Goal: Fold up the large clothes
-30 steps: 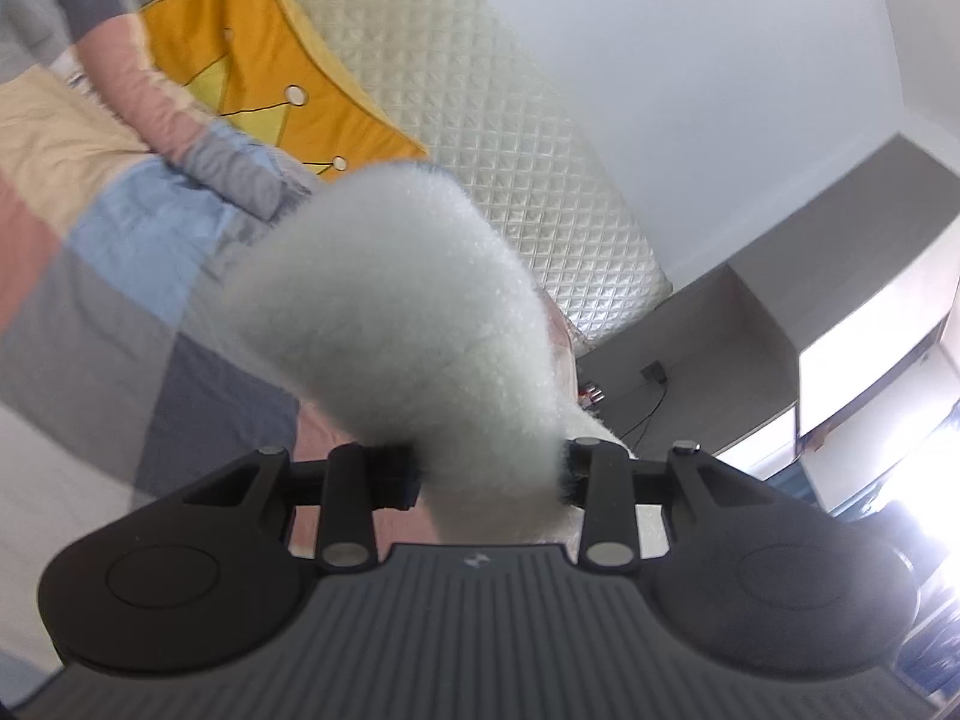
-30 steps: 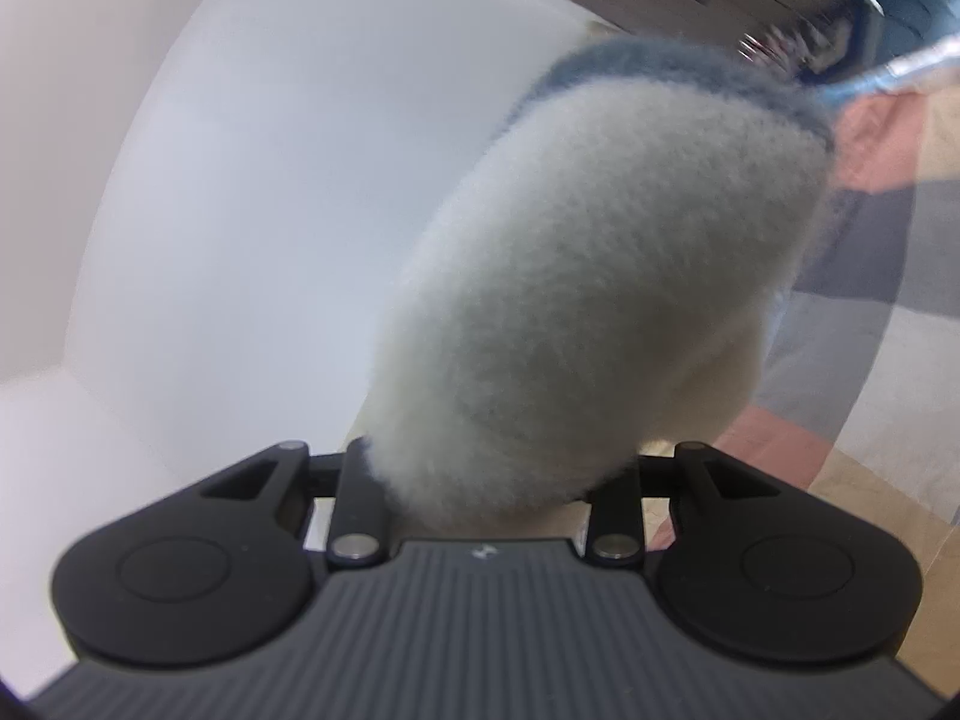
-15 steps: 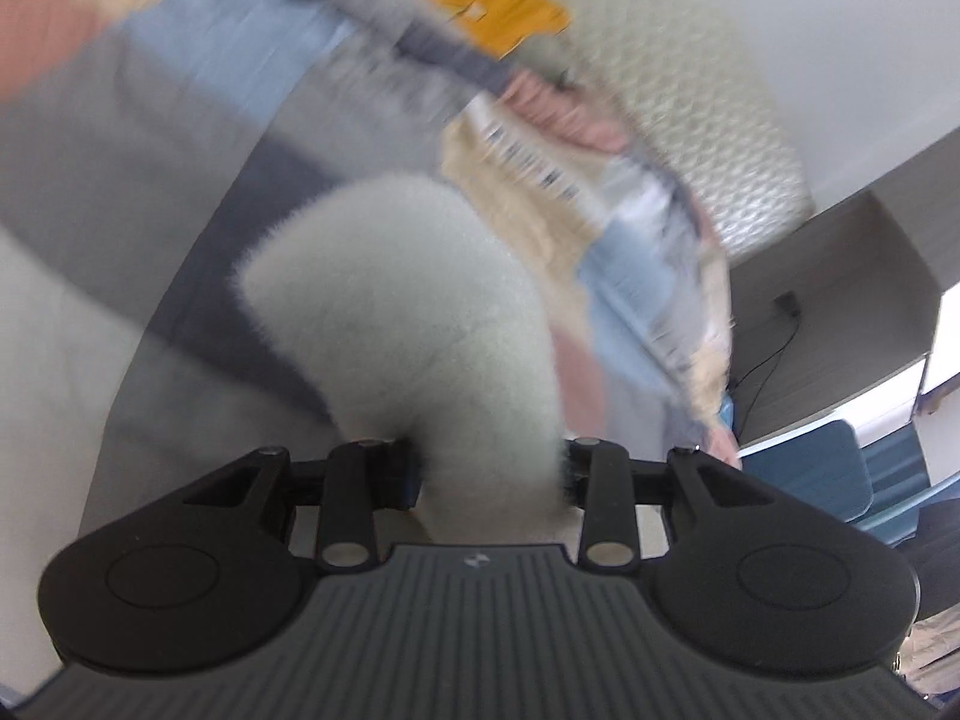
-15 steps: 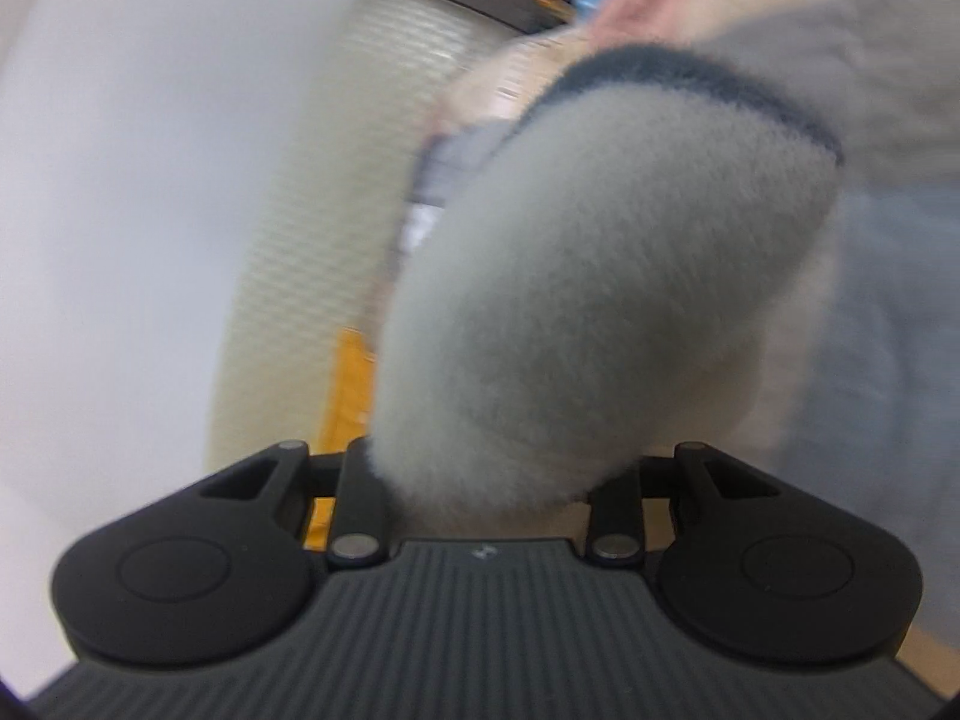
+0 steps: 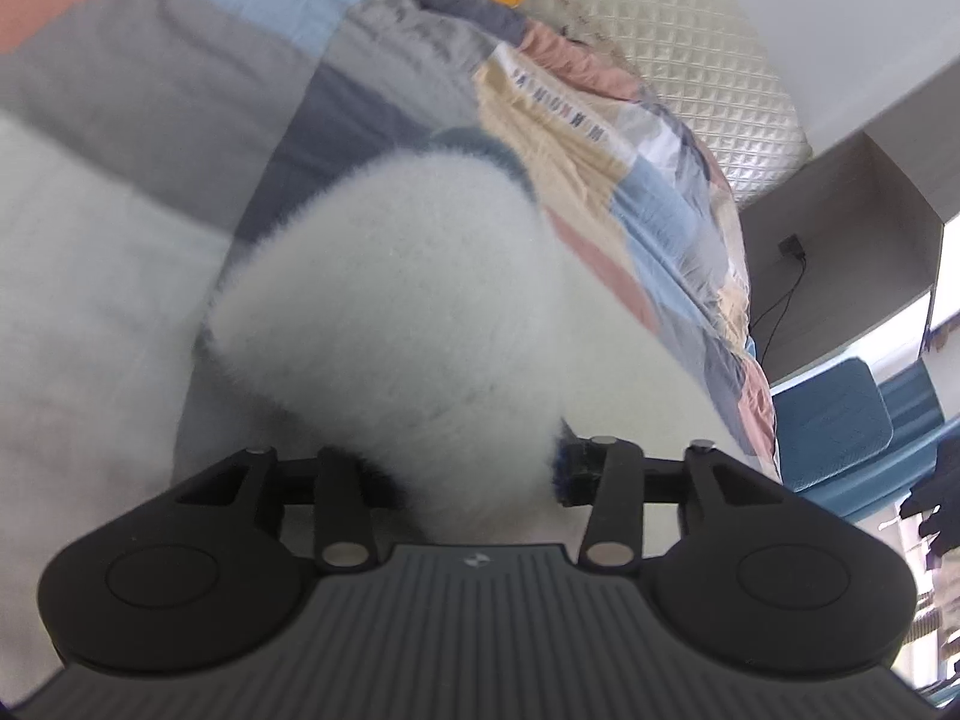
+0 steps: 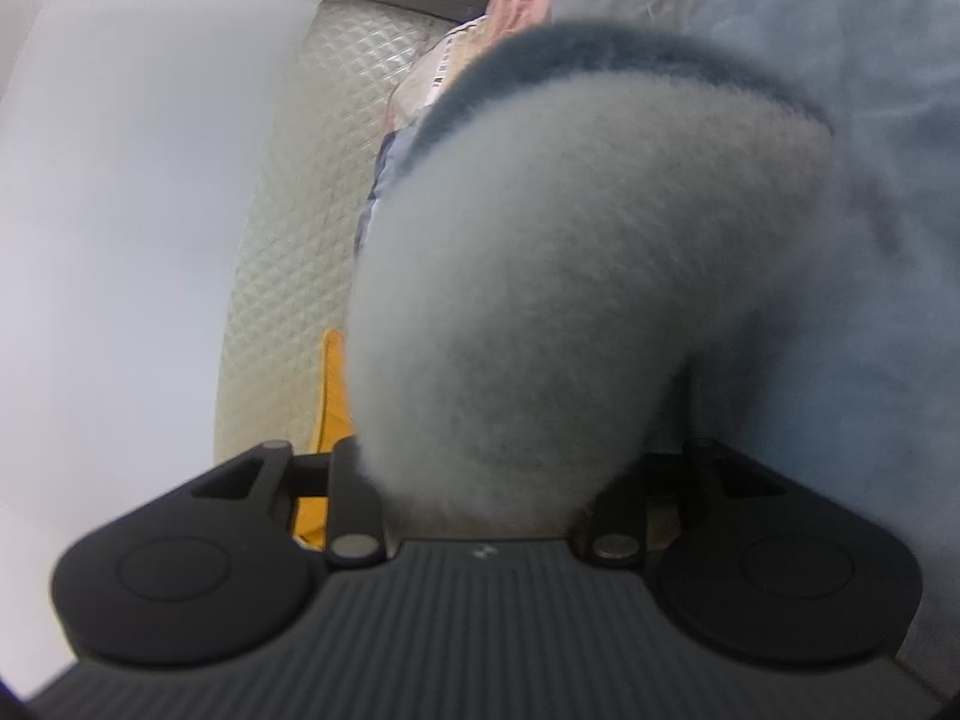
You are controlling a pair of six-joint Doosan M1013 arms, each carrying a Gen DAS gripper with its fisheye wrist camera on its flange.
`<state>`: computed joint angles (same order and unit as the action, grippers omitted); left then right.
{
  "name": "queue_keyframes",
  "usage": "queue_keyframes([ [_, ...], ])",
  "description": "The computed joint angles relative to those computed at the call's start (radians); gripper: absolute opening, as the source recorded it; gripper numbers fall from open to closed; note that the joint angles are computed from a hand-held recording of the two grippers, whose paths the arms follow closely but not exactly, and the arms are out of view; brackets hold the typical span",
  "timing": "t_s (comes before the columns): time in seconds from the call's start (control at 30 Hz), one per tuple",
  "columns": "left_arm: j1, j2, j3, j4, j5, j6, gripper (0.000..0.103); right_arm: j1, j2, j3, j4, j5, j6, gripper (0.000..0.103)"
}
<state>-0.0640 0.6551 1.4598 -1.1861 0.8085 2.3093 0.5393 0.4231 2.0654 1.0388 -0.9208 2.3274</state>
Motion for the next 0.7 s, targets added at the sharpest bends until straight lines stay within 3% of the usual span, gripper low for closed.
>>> queue_keyframes([
  [0.1, 0.016, 0.004, -0.013, 0.037, 0.052, -0.125, 0.059, -0.005, -0.018, -0.009, 0.033, 0.047, -0.014, 0.045],
  [0.23, 0.027, -0.036, 0.005, 0.13, 0.043, -0.145, 0.064, 0.0, -0.046, -0.005, 0.092, 0.091, -0.01, 0.047],
  [0.4, 0.049, -0.112, 0.06, 0.201, -0.002, -0.037, 0.064, 0.081, -0.093, -0.045, 0.426, 0.066, -0.3, 0.047],
  [0.53, 0.067, -0.171, 0.086, 0.224, -0.033, 0.043, 0.064, 0.142, -0.118, -0.101, 0.651, -0.062, -0.542, 0.046],
  [0.7, 0.083, -0.277, 0.118, 0.159, -0.048, 0.251, 0.064, 0.198, -0.15, -0.167, 0.655, -0.268, -0.787, 0.046],
])
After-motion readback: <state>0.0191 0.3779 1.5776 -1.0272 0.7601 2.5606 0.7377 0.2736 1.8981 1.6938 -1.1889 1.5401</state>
